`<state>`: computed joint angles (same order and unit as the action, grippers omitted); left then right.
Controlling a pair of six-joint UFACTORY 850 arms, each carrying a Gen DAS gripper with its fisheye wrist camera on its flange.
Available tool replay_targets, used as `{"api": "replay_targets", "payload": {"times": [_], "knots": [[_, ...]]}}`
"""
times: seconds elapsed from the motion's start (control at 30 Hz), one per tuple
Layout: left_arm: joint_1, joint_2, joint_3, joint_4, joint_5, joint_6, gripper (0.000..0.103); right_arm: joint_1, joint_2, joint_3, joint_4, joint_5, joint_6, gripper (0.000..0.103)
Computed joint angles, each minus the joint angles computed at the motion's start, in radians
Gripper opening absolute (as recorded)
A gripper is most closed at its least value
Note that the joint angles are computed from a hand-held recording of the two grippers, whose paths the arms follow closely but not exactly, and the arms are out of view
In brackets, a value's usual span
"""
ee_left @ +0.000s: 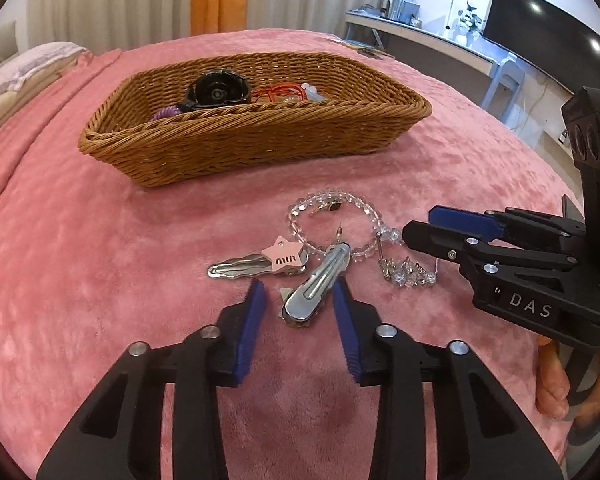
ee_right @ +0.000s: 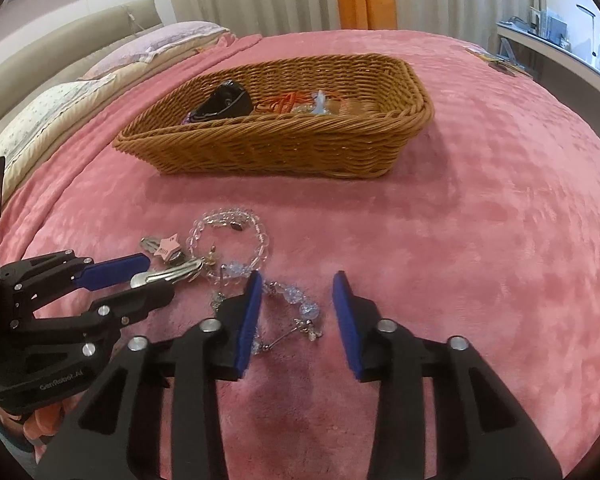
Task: Organize jewelry
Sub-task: 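Move the left tool to the silver hair clip while the right moves to the crystal bracelet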
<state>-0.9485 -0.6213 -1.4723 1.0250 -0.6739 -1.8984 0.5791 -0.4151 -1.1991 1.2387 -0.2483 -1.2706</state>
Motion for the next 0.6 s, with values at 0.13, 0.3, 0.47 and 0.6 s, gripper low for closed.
{"api": "replay_targets", "payload": {"times": [0.13, 0.3, 0.47, 0.6], "knots": [[-0.004, 0.005, 0.007, 0.007, 0.008, -0.007, 0.022, 0.012, 0.006, 0.005, -0.038, 0.000, 0.009, 0.017], [-0.032, 0.010, 0.006, -0.012, -0.027, 0.001, 0.022, 0.032, 0.035, 0.037, -0.104, 0.015, 0.034, 0.008], [-0.066, 0.038, 0.044, -0.017, -0.064, -0.079, 0.022, 0.045, 0.078, 0.090, -0.147, 0.014, 0.068, 0.007], [-0.087, 0.062, 0.081, -0.044, -0.096, -0.126, 0.022, 0.038, 0.106, 0.118, -0.117, -0.042, 0.042, 0.007]]}}
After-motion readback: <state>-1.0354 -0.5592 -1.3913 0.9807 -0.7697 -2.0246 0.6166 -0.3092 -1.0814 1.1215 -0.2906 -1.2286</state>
